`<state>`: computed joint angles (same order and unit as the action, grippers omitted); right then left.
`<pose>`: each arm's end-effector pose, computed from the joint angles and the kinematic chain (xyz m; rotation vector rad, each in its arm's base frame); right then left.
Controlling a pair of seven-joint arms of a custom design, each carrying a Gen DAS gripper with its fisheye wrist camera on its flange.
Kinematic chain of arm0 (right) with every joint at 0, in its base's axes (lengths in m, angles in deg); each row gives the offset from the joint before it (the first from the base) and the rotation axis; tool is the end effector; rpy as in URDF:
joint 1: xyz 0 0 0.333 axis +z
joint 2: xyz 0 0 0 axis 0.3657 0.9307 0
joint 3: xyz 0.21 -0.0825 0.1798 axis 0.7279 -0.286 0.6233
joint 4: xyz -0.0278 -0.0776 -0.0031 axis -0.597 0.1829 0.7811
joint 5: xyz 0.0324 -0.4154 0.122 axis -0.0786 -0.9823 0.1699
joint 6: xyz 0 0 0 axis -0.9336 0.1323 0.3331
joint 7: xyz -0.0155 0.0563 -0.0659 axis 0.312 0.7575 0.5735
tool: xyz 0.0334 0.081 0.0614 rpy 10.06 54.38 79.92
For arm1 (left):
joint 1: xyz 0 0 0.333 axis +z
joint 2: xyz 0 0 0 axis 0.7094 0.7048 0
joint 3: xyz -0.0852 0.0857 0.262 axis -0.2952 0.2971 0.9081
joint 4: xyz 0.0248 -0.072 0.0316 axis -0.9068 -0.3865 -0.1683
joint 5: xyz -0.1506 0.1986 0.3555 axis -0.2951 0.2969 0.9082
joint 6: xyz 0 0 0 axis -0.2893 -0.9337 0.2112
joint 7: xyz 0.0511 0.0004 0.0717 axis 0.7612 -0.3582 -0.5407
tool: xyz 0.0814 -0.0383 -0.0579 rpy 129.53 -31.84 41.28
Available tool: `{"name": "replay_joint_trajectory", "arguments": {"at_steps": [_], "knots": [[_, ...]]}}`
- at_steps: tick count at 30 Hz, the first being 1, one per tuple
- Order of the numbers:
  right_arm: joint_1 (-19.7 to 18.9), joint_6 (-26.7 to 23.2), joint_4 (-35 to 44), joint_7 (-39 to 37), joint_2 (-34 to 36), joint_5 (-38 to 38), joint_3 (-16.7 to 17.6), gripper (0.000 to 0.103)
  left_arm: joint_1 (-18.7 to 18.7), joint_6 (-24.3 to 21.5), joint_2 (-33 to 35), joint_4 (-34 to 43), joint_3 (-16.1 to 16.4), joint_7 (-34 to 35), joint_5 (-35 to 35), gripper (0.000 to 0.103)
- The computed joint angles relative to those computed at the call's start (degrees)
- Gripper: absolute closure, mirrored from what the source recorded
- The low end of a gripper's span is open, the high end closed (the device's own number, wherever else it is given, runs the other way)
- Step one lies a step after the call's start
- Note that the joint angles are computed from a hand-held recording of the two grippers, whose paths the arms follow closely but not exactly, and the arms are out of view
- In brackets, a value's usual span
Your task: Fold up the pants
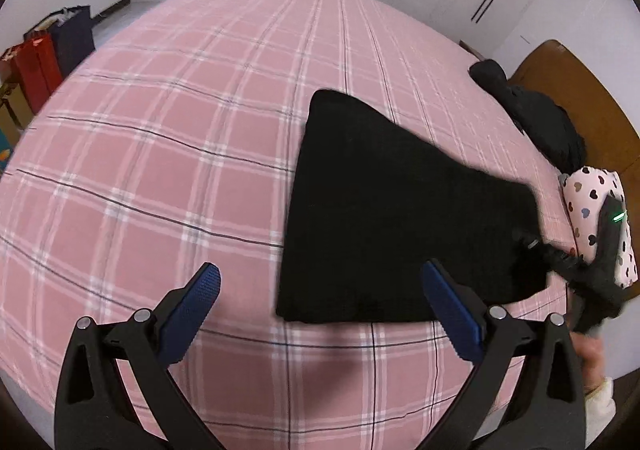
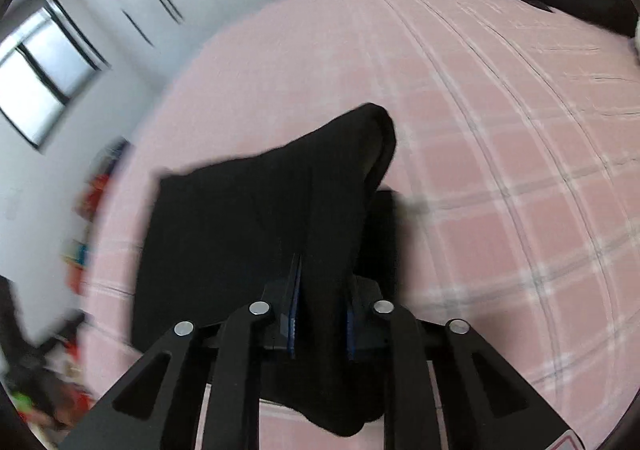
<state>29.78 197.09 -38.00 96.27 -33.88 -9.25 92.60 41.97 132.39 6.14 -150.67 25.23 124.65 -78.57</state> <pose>0.6631 0.1500 0.3322 -1.9667 1.7748 -0.0667 0.4881 0.0111 0.3670 -2.3100 1.5393 -0.8492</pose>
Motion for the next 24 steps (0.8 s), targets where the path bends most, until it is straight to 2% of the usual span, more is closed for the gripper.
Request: {"name": "replay_joint_trajectory", "arguments": {"at_steps": [1,2,3,5,7,9,12,13,14,15,16,17,18,19,20,24], "knots": [[-0.21,-1.36,0.43,0.59,1.27,0.84,-0.33,0.063,-1.08,-0.85,2.25,1.61,0.99,1.08,-1.24,0.005],[-2.38,-0.63,-0.75,-1.58,0.54,5.7,1.34,0.06,-0.38,-1.52,3.88,2.7,0.4,0.31,-0.84,0.005],[-2.68,0.19,-1.53,-1.85,-0.15,7.54,1.53,0.053,0.11,-2.08,5.32,3.71,-0.03,-0.2,-0.79,0.005],[-2.8,3.58,-4.67,-1.94,-2.82,10.32,1.42,0.024,0.03,-2.74,8.2,5.71,0.11,1.61,-3.01,0.005],[-3.18,4.15,-6.7,-4.29,-4.26,13.2,1.63,0.021,1.01,-3.08,10.56,7.3,-0.57,2.29,-4.16,0.005],[-3.67,1.48,-6.47,-6.31,-3.59,16.08,1.64,0.021,0.5,-4.95,13.6,9.85,0.33,8.54,-13.14,0.005],[-4.61,-2.62,-6.23,-10.54,-1.88,22.83,2.54,0.021,1.72,-10.79,18.32,14.11,0.5,19.33,-29.94,0.005],[-4.65,-2.02,-6.16,-11.47,-1.05,25.77,2.9,0.016,2.4,-10.52,19.5,14.77,-0.16,22.07,-34.05,0.005],[-4.35,0.61,-6.6,-12.77,-0.8,28.47,3.38,0.015,2.9,-9.34,19.67,14.81,-1.07,23.75,-35.29,0.007],[-4.07,1.68,-6.72,-13.83,-0.75,29.39,3.47,0.015,3.37,-8.27,19.59,14.73,-1.98,25.06,-35.55,0.021],[-4.16,1.46,-5.62,-16.39,-0.05,31.18,4.17,0.038,3.9,-7.67,19.37,14.7,-2.88,27.48,-36.81,0.032],[-3.94,0.07,-4.71,-16.47,0.16,31.23,4.17,0.054,4.58,-8.6,18.61,14.63,-3.63,30.45,-38.83,0.052],[-3.4,-0.14,-4.32,-15.59,-0.06,30.85,3.92,0.06,5.13,-8.89,18.13,14.58,-4.09,29.66,-38.24,0.066],[-2.88,-0.34,-4.19,-15.26,-0.86,30.2,3.77,0.066,5.57,-9.36,17.39,14.41,-4.35,29.17,-37.77,0.069],[-2.53,-0.58,-4.49,-15.24,-2.02,29.83,3.6,0.068,5.86,-9.31,15.79,13.73,-4.57,27.29,-35.13,0.072],[-0.49,-3.36,-7.26,-15.01,-8.24,28.62,2.69,0.069,6.11,-11.5,8.7,10.18,-3.2,25.52,-31.84,0.074]]}}
